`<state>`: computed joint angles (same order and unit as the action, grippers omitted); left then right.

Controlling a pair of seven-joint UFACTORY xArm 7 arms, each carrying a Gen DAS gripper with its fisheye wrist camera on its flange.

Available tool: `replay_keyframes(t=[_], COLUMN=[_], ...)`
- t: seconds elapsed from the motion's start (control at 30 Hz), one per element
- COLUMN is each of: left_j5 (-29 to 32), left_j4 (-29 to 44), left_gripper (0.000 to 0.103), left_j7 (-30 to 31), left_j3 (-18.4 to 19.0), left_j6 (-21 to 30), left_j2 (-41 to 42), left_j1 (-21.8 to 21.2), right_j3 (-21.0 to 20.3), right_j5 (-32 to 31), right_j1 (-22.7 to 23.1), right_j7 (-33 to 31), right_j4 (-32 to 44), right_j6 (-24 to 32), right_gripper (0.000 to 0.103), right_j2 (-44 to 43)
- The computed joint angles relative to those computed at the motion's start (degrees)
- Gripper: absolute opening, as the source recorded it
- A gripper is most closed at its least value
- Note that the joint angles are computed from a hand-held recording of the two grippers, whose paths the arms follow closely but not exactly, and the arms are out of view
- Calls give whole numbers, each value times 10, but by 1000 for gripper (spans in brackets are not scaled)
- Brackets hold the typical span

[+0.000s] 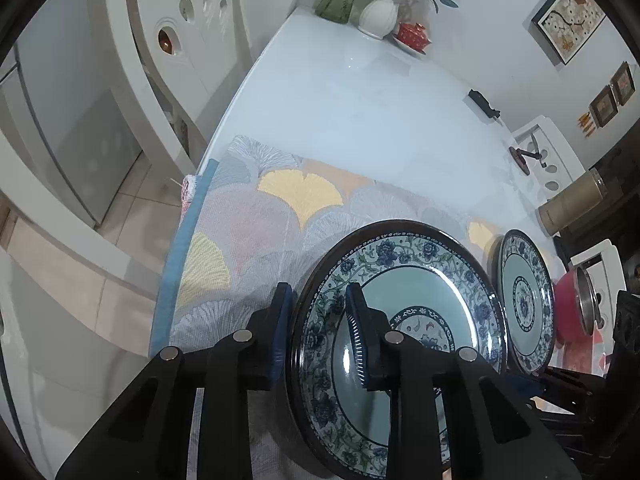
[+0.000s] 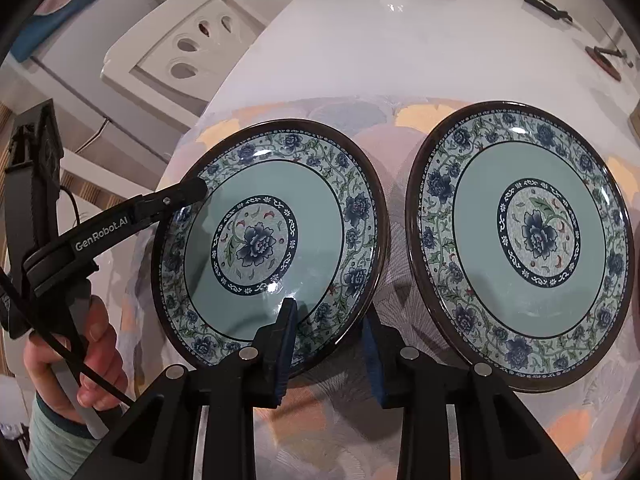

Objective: Organize plates and bowls

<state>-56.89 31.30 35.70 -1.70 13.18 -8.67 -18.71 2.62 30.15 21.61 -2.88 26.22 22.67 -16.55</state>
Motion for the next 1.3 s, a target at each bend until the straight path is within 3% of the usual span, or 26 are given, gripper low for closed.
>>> replay_keyframes(t=[0.07, 0.27, 0.53, 0.67, 0.87, 1.07, 1.3], left_j5=[9, 114, 226, 281, 341, 386, 418], left_j4=[-12, -67, -151, -189, -227, -251, -278], left_gripper=[24, 24, 24, 24, 24, 24, 24], left_j7=[-13, -108, -244, -320, -411, -494, -595], left_j3=[-4, -12, -32, -60, -76, -81, -112], left_j6=[-4, -12, 41, 112, 230, 346, 491], left_j2=[-17, -91, -278, -415, -621, -778, -922], left_j1=[0, 4, 27, 47, 39, 5, -73], right_j3=[3, 1, 5, 15, 36, 62, 79], right_j5=[-6, -25, -71, -103, -132, -151, -152], right_j1=[0, 4, 7, 8, 16, 40, 70], right_j7=[0, 2, 30, 62, 131, 197, 237], right_j4=[-5, -31, -68, -87, -112, -129, -151], right_j6=[-1, 12, 76, 121, 212, 318, 438], right_gripper=[30, 30, 30, 30, 30, 30, 30], right_j2=[-7, -62, -194, -286, -442, -590, -714])
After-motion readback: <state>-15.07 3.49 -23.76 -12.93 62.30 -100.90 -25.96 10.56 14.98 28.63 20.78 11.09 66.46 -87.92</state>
